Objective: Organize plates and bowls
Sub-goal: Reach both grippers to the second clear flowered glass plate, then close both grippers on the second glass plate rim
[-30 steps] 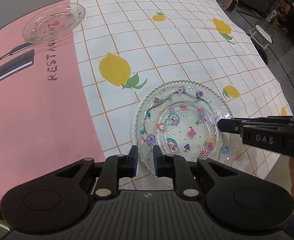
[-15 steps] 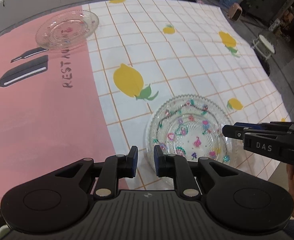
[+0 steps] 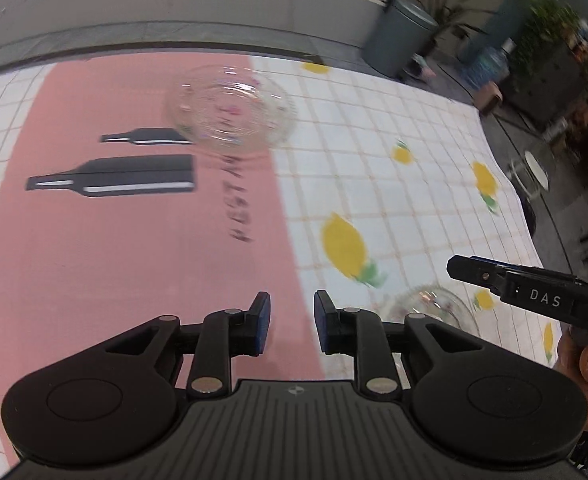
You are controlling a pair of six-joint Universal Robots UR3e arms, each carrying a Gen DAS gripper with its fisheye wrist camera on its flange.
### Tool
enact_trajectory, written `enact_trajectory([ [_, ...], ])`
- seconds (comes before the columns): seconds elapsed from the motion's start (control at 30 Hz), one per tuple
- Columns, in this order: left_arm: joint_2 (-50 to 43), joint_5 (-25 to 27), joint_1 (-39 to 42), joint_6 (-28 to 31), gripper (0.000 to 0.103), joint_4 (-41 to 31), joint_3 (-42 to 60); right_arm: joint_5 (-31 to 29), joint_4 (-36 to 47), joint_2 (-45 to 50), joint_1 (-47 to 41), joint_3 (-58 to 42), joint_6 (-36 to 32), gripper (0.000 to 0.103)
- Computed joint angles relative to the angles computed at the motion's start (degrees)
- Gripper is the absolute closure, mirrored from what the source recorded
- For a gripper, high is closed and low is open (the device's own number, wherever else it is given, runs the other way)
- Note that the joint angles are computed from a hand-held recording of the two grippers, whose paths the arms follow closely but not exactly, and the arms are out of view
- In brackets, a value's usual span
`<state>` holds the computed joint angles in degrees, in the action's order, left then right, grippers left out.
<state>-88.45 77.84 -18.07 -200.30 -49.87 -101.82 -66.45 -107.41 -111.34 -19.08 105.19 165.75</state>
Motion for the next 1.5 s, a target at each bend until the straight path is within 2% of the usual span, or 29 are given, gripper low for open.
enact_trajectory([
  [0.2, -0.27, -2.96, 6.78, 4.36, 0.076, -0.48, -0.33, -1.47, -8.04, 12.32, 9.07, -7.28, 9.01, 0.072],
  [0.4, -1.83, -4.19, 11.96, 7.4, 0.076, -2.04, 1.32, 1.43, -14.4, 23.93, 12.02, -13.05, 16.06, 0.072],
  [0.53, -4.48, -3.66, 14.07, 9.57, 0.076, -2.93, 3.62, 1.6, -18.07, 30.09, 13.21, -15.26, 16.8, 0.072],
  [0.7, -9.63, -3.19, 15.16, 10.61, 0.076, -4.0, 8.66, 0.91, -18.35, 36.67, 14.19, -20.46, 16.78, 0.071],
  [0.9, -15.68, -3.13, 15.01, 11.18, 0.076, -4.41, 14.7, 3.17, -17.85, 41.17, 13.97, -25.47, 16.86, 0.071],
  [1.07, -19.52, -4.04, 15.99, 10.61, 0.074, -2.38, 17.31, 3.11, -17.75, 44.93, 13.96, -29.6, 17.44, 0.071],
  [1.17, -21.07, -5.8, 17.24, 8.8, 0.068, 1.39, 16.72, 3.98, -19.12, 46.48, 13.45, -30.65, 19.4, 0.071],
  [1.2, -21.66, -6.78, 17.79, 8.19, 0.065, 2.69, 16.4, 4.4, -20.21, 46.81, 13.3, -30.45, 20.23, 0.07],
  [1.27, -22.53, -8.52, 18.74, 7.22, 0.06, 5.34, 15.35, 5.84, -23.88, 47.57, 13.02, -29.17, 22.31, 0.054],
  [1.3, -22.99, -8.96, 18.97, 6.79, 0.059, 6.5, 15.1, 6.49, -26.43, 47.97, 12.95, -28.2, 23.6, 0.041],
  [1.33, -23.33, -9.4, 19.21, 6.38, 0.059, 8.34, 14.29, 7.29, -29.31, 48.18, 12.85, -26.78, 24.71, 0.033],
  [1.47, -23.92, -12.73, 20.99, 3.53, 0.058, 20.22, 8.07, 9.25, -38.44, 49.15, 12.79, -22.42, 28.11, 0.031],
  [1.5, -24.37, -13.97, 21.55, 2.81, 0.054, 23.05, 6.76, 9.57, -40.66, 49.43, 12.85, -21.28, 28.76, 0.031],
])
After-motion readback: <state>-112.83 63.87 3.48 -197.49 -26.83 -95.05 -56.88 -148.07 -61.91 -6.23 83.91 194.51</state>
